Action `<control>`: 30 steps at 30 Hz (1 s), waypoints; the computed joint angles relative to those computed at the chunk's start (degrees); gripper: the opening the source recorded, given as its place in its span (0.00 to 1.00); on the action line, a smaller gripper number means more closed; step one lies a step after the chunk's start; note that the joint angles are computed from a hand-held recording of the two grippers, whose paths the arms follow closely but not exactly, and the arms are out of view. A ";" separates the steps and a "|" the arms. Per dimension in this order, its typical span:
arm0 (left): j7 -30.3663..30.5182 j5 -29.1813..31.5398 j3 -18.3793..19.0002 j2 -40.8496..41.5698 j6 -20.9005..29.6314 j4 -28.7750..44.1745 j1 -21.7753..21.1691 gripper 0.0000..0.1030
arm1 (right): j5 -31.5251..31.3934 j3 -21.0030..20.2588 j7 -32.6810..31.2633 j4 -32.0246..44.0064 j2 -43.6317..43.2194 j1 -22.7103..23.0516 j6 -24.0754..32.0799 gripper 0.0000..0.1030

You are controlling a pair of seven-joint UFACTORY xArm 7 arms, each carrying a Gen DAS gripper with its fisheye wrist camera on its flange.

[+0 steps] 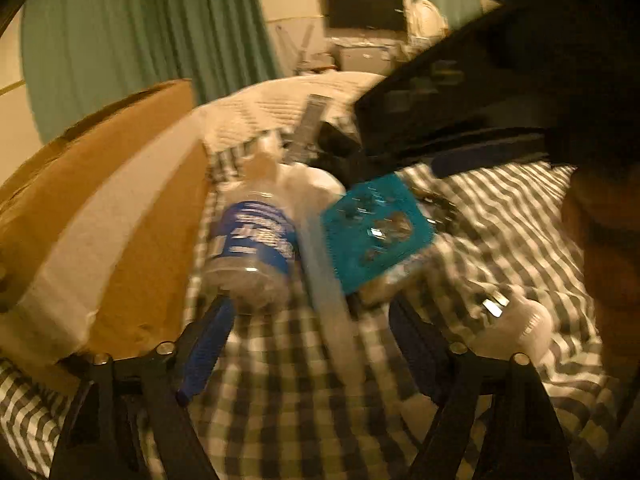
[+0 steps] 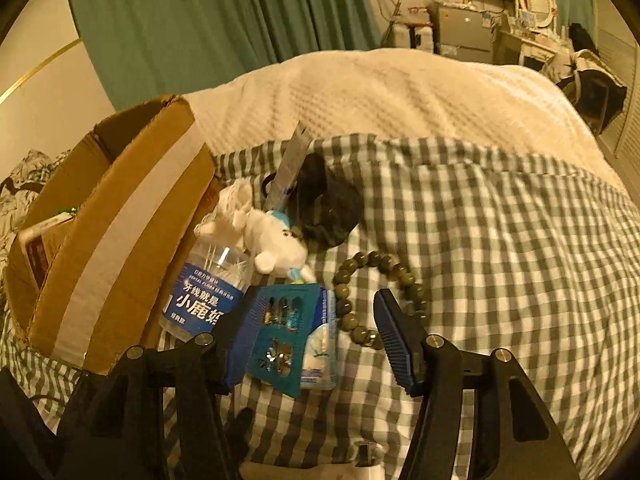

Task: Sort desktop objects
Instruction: 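Grasp the thin white stick with the left gripper while the right gripper grasps the teal blister card, then lift the white stick with the left gripper while the right gripper carries the teal card over the box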

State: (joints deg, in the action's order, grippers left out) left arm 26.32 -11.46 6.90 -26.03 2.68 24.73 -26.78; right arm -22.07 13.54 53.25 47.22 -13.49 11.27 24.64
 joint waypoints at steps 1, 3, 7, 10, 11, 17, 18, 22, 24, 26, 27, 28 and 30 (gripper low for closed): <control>-0.42 0.61 -1.10 0.47 0.62 0.24 1.04 0.72 | 0.48 -0.20 -0.56 0.16 0.36 0.23 0.14 0.55; -1.81 1.36 -2.99 1.97 2.18 1.41 2.98 0.69 | 1.65 -0.68 -1.50 0.52 1.33 0.65 0.45 0.55; -0.90 -2.96 -0.44 6.05 10.05 6.44 1.82 0.68 | 5.29 -2.08 -4.10 0.21 2.48 1.72 -1.01 0.51; -0.11 -5.65 -1.81 8.27 12.64 8.68 3.58 0.68 | 7.58 -2.60 -6.15 0.44 3.31 2.32 -0.98 0.36; 0.12 -6.22 -2.54 8.65 12.86 8.97 4.29 0.67 | 8.11 -2.69 -6.69 0.52 3.50 2.48 -0.99 0.34; 5.13 -9.73 -4.48 7.90 13.78 9.01 5.71 0.24 | 10.35 -3.02 -7.66 -0.31 2.83 2.70 -2.15 0.17; 5.65 -9.62 -4.79 7.42 13.52 8.58 5.98 0.19 | 10.75 -3.06 -7.73 -0.68 2.49 2.67 -2.74 0.16; 7.11 -9.75 -4.77 5.62 13.35 7.74 5.93 0.08 | 8.70 -1.76 -5.81 -0.94 1.37 1.60 -3.63 0.13; 7.83 -10.56 -4.08 4.94 14.05 7.85 5.66 0.07 | 6.12 -0.53 -3.48 -0.69 0.93 0.66 -3.09 0.12; 8.74 -11.41 -3.62 4.00 13.94 7.54 5.24 0.05 | 3.89 0.39 -1.01 -0.66 0.21 -0.08 -2.31 0.12; 9.26 -11.76 -3.36 3.47 13.97 7.40 4.98 0.05 | 3.17 0.58 -0.10 -0.75 -0.38 -0.29 -1.99 0.12; 10.50 -12.76 -2.52 3.33 13.57 7.23 4.10 0.05 | 1.64 1.22 1.74 -0.68 -0.84 -0.97 -1.74 0.12; 12.79 -14.26 -1.38 1.57 13.06 6.55 2.77 0.03 | -0.55 2.05 4.48 -0.86 -1.88 -1.77 -1.45 0.11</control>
